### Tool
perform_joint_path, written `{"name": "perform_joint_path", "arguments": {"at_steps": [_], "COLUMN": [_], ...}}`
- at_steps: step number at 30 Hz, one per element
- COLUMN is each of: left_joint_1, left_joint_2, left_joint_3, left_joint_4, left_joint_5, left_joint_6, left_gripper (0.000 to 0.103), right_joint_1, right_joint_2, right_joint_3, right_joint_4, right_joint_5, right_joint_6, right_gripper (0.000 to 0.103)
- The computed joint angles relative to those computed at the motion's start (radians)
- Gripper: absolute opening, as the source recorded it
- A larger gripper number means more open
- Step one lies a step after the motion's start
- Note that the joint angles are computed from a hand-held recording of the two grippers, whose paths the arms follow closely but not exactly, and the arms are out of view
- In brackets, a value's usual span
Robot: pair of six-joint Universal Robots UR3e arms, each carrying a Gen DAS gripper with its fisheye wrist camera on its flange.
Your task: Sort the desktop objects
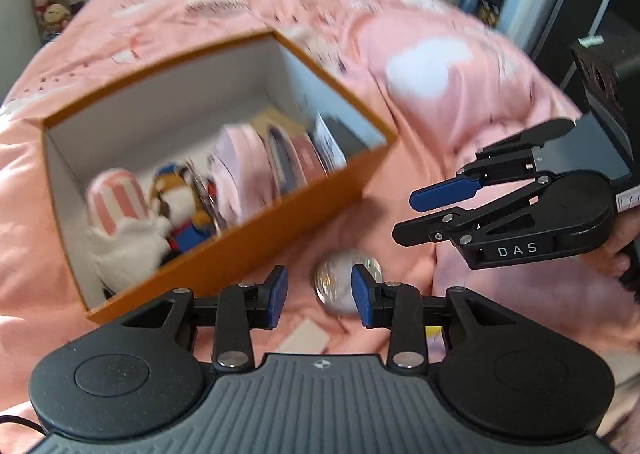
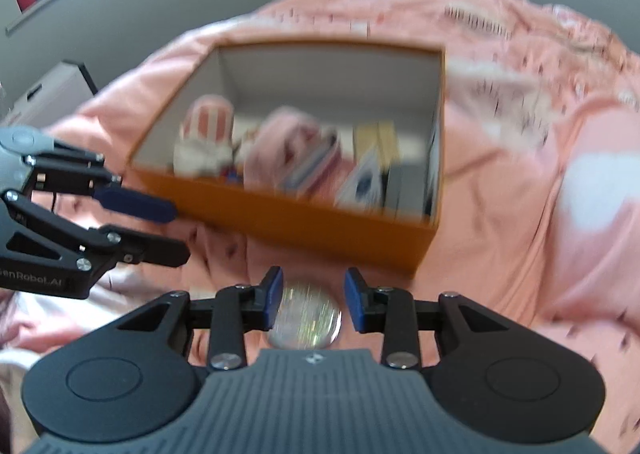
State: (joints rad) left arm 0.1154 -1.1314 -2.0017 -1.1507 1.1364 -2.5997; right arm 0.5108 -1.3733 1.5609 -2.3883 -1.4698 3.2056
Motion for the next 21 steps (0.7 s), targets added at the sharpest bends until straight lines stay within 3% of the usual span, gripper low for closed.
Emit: {"name": "perform_joint_path", "arguments": {"at_steps": [6,10,14,21], "left_joint_1": [-0.088,-0.05,-0.048,-0.102], "left_joint_2": [-0.093,-0.118,-0.111,-0.16], "left_joint_3": [-0.019,-0.041,-0.074,-0.073], "left_joint_4": [0.046,0.007,0.011,0.076], "left_joint_5": [0.157,0.133,0.13,0.194], "left_joint_6": [-0.06,-0.041,0.038,0.08], "left_gripper": [0.04,0.04,0.048,0.049], "right_joint_1": [-0.011,-0.034,-0.05,-0.055], "right_joint_2": [0.013,0.031,0.068,0.134], "right_joint_3": [0.085,0.113,0.102,0.04], "right_joint_4": [-0.007,-0.039,-0.052,0.01], "right_joint_5": [0.029,0.058,0.095,0.104], "right_joint_6": [0.079,0.144,0.182,0.228], "right_gripper": [0.037,0.037,0.037,0.037]}}
